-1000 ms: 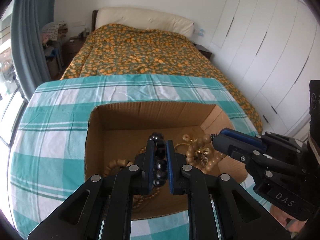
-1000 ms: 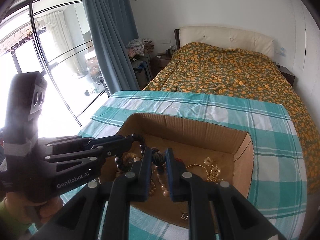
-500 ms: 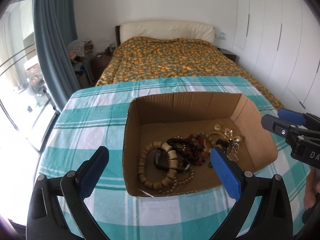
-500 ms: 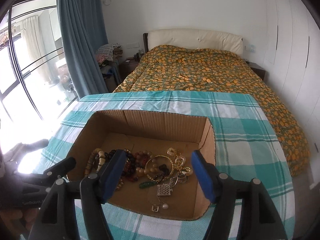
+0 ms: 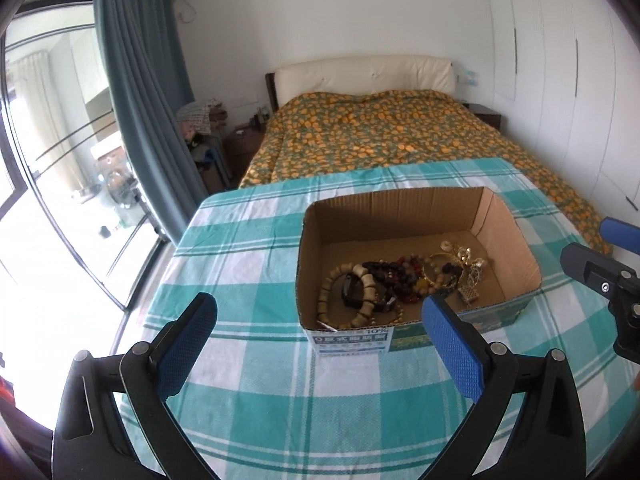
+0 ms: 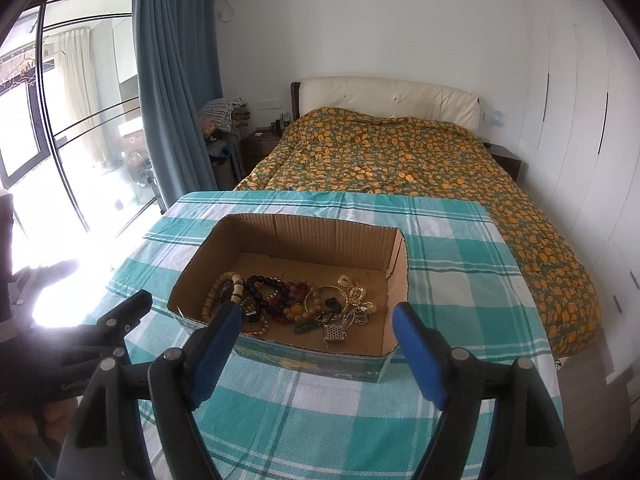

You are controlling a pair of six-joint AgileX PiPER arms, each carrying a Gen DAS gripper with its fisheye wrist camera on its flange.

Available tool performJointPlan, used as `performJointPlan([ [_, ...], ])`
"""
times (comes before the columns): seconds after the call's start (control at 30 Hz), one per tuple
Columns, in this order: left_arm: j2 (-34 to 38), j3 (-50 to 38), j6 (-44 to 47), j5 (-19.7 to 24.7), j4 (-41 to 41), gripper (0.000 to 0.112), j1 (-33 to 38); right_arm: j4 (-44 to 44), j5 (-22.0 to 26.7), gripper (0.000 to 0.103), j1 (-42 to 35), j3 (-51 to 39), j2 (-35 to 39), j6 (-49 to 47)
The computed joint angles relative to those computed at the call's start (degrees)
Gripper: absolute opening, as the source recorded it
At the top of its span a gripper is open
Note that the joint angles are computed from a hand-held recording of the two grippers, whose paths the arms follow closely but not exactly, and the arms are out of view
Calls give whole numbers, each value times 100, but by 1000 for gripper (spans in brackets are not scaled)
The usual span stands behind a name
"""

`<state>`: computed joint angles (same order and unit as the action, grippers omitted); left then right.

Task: Organize jewelry

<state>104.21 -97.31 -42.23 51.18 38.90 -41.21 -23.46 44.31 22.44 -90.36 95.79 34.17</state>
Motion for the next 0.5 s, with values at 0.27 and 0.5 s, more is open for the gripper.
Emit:
performJointPlan([
  [0.27,-404,316,-119,194,-107,102,-154,-282,149,80,200,335,-431,385],
  [0.5,-735,744,-480,408,338,102,-443,-710,453,81,581,543,-742,751],
])
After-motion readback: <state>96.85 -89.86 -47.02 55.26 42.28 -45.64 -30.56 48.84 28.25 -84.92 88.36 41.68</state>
